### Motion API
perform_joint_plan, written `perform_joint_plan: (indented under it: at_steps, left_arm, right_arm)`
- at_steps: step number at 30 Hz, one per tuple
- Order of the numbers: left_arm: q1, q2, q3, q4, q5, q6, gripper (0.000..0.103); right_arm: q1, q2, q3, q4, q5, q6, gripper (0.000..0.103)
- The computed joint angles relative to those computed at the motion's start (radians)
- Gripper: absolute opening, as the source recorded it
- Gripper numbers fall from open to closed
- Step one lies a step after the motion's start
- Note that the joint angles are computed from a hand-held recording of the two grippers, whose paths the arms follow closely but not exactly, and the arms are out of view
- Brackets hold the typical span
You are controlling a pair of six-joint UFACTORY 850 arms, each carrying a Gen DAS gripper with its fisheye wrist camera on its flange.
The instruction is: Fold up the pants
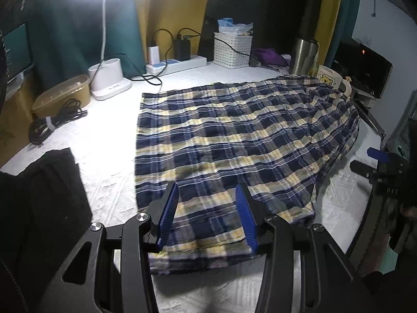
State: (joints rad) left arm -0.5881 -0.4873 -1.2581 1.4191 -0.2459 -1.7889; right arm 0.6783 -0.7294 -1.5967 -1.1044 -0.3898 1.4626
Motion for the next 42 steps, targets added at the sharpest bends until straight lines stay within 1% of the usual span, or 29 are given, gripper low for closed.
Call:
perform_joint_plan:
  at_steps: [5, 13, 17, 23, 29, 36, 39, 42]
  left_arm:
    - [0.002, -0.030, -0.048, -0.098, 0.004, 0.109, 0.045]
    - [0.008, -0.087, -0.143, -0.337, -0.005, 0.365, 0.045]
    - [0.011, -0.118, -0.195, -0.469, -0.013, 0.507, 0.045]
    - [0.013, -0.160, -0.271, -0.614, -0.032, 0.667, 0.045]
    - [0.016, -0.193, -0.335, -0.715, -0.045, 0.780, 0.045]
    - [0.019, -0.227, -0.396, -0.799, -0.059, 0.879, 0.045]
    - [0.022, -0.242, -0.424, -0.855, -0.063, 0.942, 0.045]
    - [0.024, -0.269, -0.461, -0.928, -0.074, 1.016, 0.045]
  right_arm:
    - [-0.025, 0.001, 0.002, 0.013, -0.007, -0.001, 0.103]
    - [-0.061, -0.003, -0.005, 0.044, -0.015, -0.023, 0.103]
    - [-0.078, -0.011, -0.019, 0.087, -0.015, -0.065, 0.103]
    - [-0.096, -0.015, -0.037, 0.132, -0.015, -0.119, 0.103]
    - [-0.113, -0.019, -0.058, 0.168, -0.022, -0.150, 0.103]
    - [-0.126, -0.029, -0.082, 0.207, -0.029, -0.182, 0.103]
    - [-0.135, -0.027, -0.080, 0.221, -0.021, -0.178, 0.103]
    - [-0.147, -0.024, -0.071, 0.277, 0.004, -0.193, 0.103]
